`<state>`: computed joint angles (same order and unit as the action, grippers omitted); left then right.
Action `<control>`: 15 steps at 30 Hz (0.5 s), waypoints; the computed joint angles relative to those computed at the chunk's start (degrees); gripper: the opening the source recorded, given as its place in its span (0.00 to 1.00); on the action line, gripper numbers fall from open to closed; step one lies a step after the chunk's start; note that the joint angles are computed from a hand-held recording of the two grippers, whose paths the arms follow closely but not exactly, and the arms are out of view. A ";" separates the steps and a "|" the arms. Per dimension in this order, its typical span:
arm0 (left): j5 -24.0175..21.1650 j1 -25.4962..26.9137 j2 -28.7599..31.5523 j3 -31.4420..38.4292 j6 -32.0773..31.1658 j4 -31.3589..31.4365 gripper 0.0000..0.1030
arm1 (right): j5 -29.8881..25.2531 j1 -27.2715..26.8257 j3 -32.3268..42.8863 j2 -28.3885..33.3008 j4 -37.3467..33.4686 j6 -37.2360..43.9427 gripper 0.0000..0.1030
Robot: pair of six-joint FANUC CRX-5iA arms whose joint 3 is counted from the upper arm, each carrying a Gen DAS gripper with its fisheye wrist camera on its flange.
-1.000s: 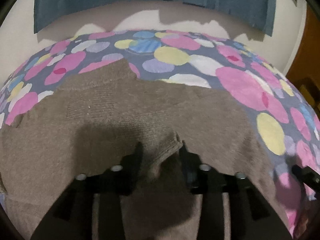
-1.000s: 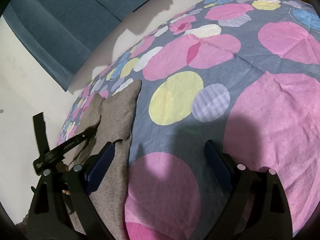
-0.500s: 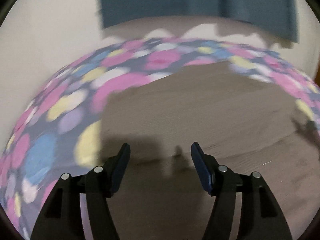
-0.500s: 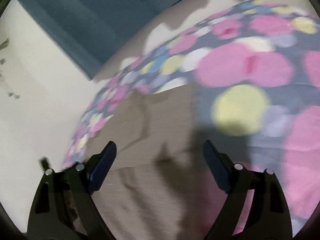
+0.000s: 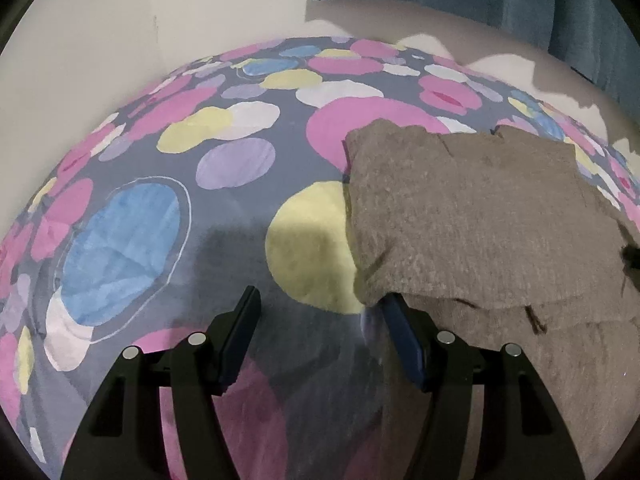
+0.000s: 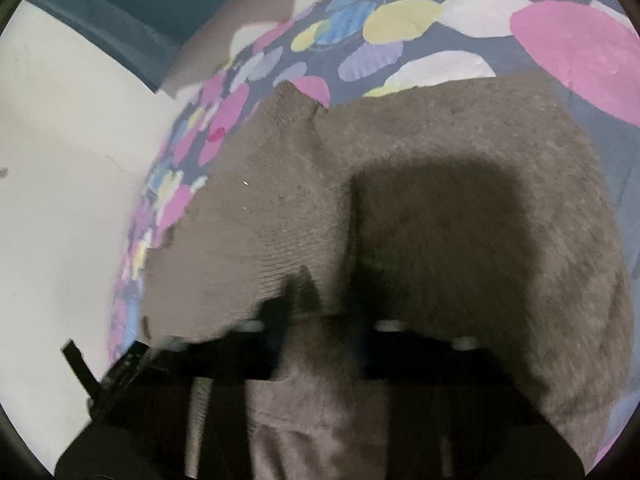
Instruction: Fold small clothes
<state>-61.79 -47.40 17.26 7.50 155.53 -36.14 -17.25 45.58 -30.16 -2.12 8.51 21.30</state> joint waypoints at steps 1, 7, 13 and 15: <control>0.02 -0.05 0.00 0.06 0.16 -0.09 0.61 | 1.01 0.10 -1.05 -0.63 1.97 -1.78 0.05; 2.47 1.16 -0.90 -1.69 0.09 1.90 0.68 | 6.96 -1.04 -11.68 -7.02 27.24 -25.48 0.04; 3.31 1.74 -1.13 -2.25 -0.31 3.01 0.70 | 7.27 -1.26 -11.98 -4.73 21.04 -22.53 0.04; 3.80 2.09 -1.26 -2.56 -0.69 3.60 0.71 | 10.42 -2.46 -14.04 -5.01 26.39 -27.77 0.04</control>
